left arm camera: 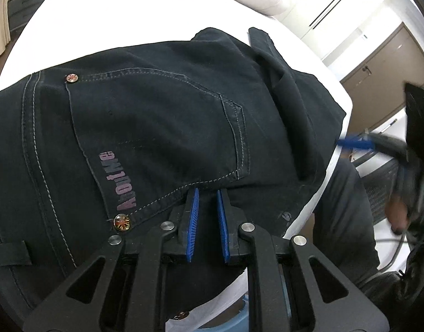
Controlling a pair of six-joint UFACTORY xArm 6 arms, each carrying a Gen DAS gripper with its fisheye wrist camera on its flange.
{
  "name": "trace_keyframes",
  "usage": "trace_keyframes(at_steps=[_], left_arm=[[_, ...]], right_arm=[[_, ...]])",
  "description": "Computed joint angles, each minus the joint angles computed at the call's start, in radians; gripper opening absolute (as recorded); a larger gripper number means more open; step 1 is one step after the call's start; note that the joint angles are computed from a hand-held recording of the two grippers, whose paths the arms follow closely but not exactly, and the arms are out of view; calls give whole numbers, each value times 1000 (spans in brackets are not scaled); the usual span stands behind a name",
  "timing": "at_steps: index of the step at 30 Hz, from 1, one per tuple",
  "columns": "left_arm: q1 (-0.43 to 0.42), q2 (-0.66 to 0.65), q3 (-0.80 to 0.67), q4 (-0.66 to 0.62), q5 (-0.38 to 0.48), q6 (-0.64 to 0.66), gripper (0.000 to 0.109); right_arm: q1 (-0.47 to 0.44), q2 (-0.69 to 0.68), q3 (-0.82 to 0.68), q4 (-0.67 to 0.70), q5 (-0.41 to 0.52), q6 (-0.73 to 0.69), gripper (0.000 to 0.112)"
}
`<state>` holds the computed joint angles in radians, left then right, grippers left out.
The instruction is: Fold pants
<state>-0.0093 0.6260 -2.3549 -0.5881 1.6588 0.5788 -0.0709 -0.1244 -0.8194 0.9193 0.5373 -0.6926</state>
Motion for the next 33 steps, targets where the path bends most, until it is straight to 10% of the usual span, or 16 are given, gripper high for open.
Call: trace_keyframes(at_steps=[10,27,33], left_arm=[[-20,-25,66,27,-51,-21,13],[-11,69,-88,26,30,-71,13],[-24,73,-104,54,32,-75,13]], right_arm=[[-401,431,-421,586,154,6,69],[-391,793,-790,530,109,281,67],[-405,858,-872,487,110,327,6]])
